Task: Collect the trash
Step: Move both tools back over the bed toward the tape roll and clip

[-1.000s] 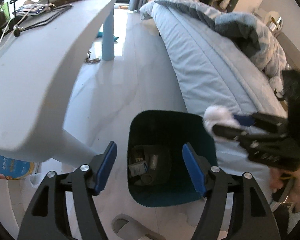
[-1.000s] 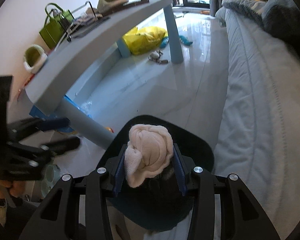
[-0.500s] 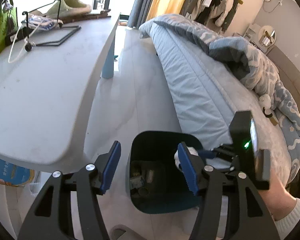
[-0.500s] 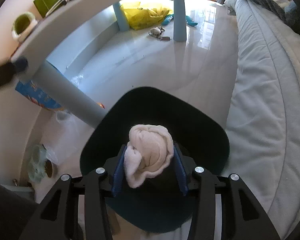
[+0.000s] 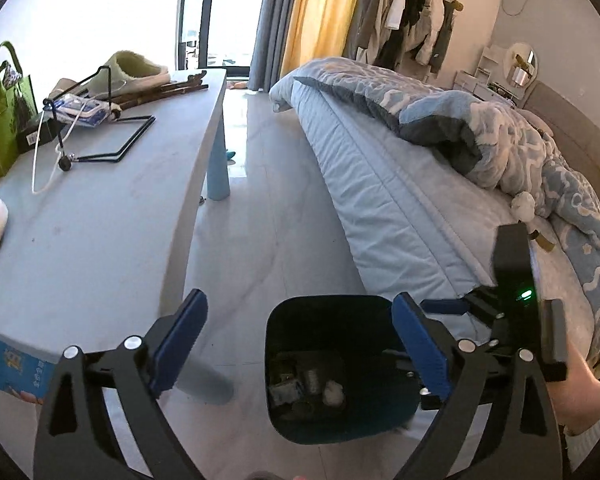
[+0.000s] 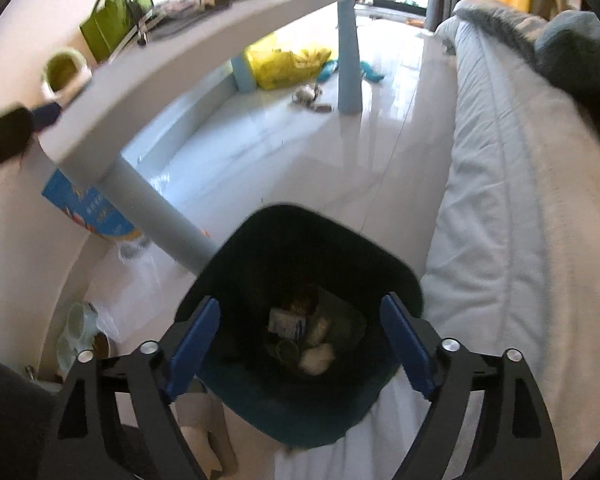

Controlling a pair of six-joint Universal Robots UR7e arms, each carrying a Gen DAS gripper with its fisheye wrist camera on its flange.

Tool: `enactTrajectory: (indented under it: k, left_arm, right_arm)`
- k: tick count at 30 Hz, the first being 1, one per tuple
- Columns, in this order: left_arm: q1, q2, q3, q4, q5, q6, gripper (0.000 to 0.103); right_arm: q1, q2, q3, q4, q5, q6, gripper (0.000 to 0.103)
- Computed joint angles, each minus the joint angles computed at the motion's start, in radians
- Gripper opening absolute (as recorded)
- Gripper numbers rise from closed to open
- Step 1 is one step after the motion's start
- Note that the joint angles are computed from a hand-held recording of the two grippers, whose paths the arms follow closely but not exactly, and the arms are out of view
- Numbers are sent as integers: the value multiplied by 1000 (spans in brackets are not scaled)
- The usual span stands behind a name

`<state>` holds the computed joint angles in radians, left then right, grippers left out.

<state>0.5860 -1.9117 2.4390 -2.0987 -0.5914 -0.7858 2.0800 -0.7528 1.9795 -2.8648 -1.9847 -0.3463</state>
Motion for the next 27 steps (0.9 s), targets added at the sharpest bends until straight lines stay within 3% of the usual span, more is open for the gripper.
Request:
enactTrajectory:
  k: [4,9,12,27]
  left_arm:
    - [-14,30,-11,-41,-16,7,96]
    - [-66,80,-40,31,44,-82,99]
    - [-70,104,-31,-95,11,-36,99]
    - [-92,342,-68,-388,8,32,100]
  right_arm:
    - [0,-51,33,-74,21,-24,93]
    - [-15,-112,68,-157,25,-46,99]
    - [-29,-145,89,-189,-2,-62,100]
    - [-112,-315,176,-312,-58,-99,100]
